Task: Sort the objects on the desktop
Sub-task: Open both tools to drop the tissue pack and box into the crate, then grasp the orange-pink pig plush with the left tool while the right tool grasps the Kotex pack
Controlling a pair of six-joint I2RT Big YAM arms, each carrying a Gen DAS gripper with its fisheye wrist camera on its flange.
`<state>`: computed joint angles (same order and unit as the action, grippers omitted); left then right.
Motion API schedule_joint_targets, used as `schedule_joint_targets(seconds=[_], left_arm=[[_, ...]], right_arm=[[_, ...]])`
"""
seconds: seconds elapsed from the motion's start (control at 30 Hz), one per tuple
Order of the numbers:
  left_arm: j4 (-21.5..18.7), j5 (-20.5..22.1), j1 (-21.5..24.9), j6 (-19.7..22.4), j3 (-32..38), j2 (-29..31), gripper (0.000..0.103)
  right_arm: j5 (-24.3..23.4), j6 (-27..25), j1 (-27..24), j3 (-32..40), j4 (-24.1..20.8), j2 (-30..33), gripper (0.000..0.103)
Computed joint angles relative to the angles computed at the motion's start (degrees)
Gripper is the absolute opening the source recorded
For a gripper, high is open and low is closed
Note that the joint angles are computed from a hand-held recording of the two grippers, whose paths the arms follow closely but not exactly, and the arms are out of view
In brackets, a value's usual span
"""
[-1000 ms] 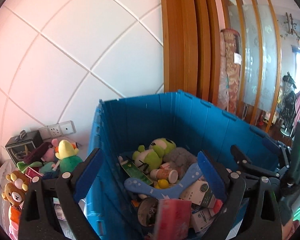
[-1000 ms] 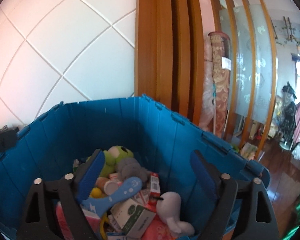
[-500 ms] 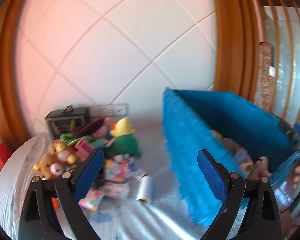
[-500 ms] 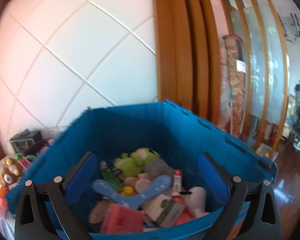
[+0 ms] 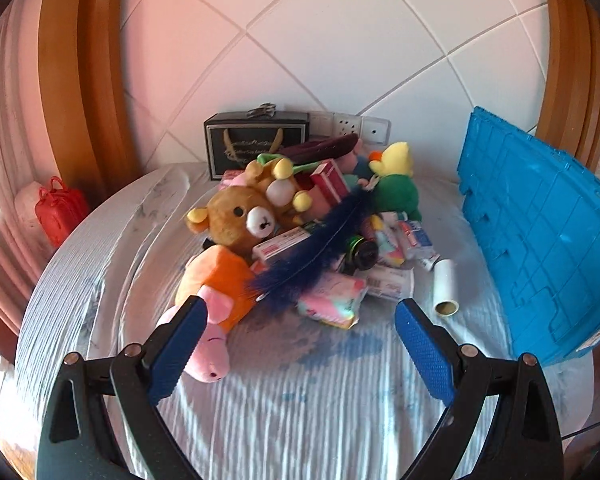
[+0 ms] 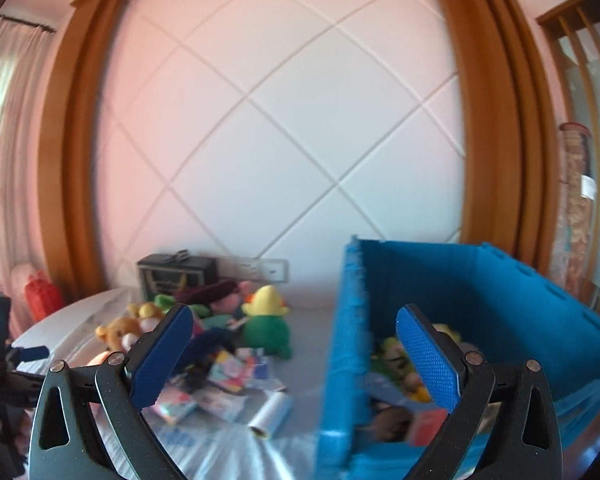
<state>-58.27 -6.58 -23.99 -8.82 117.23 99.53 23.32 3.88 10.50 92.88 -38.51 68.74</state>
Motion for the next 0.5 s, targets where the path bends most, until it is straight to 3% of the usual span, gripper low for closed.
schedule_joint_targets(seconds=[0.17,0.33,0.5], left_arm=[[-2.15,1.47,4.7,1.59,-3.87,0.43,0.096],[-4.55,1.37,8.58,1.96,-3.92,3.19,0.096],[-7.04,2.05,10.89,1.13,0.89,7.93,0.096]], right_arm=[[1.44,4.02,4.03,2.83,-5.44,6.03,0.103],[-4.37,10.97,3.98,4.48,-13.33,11.59,0.103],[-7.0,12.69,3.9,6.04,-18.62,16.52,0.103]])
